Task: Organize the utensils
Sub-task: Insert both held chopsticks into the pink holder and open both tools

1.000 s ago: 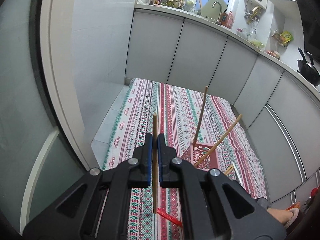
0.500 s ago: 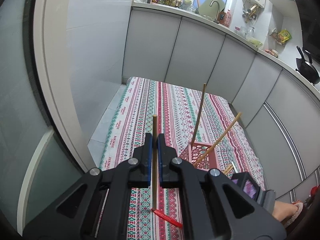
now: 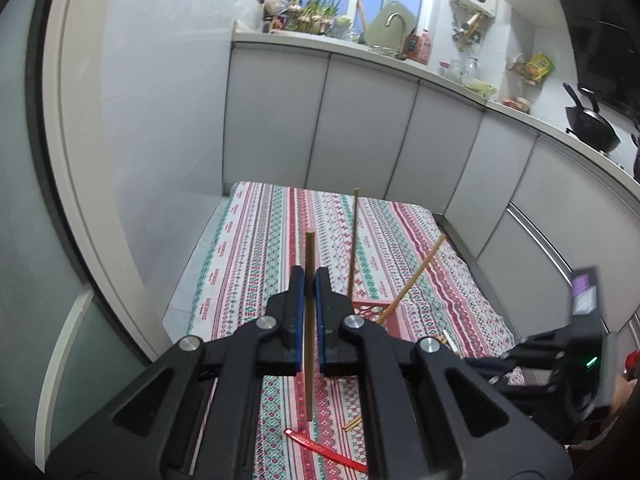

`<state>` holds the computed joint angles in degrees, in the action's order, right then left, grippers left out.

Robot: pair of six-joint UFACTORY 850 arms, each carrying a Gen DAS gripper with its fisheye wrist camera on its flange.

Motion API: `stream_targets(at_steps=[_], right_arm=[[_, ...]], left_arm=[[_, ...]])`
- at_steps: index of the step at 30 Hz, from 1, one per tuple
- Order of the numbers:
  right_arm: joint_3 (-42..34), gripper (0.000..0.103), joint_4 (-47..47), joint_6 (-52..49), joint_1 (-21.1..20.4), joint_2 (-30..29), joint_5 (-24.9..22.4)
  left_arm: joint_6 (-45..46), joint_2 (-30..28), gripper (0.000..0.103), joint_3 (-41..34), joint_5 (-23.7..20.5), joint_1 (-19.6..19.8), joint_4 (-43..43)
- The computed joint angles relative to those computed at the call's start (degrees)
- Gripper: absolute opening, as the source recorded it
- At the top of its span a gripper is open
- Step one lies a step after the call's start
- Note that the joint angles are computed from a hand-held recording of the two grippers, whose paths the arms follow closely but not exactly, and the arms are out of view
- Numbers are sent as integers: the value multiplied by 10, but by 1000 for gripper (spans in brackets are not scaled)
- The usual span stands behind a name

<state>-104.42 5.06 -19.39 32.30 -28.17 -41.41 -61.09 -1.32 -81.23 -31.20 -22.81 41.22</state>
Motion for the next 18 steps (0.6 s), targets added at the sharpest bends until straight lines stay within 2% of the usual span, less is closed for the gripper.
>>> stream_targets(at_steps=[10, 16, 18], right_arm=[[59, 7, -11, 94, -5, 93, 135], [75, 7, -11, 159, -7, 125, 222], [76, 7, -14, 183, -8, 129, 250]], left_arm=[[-1, 7, 6, -12, 29, -8, 29], [-66, 20, 6, -8, 77, -3, 89], [-109, 18, 6, -10, 86, -5, 136]])
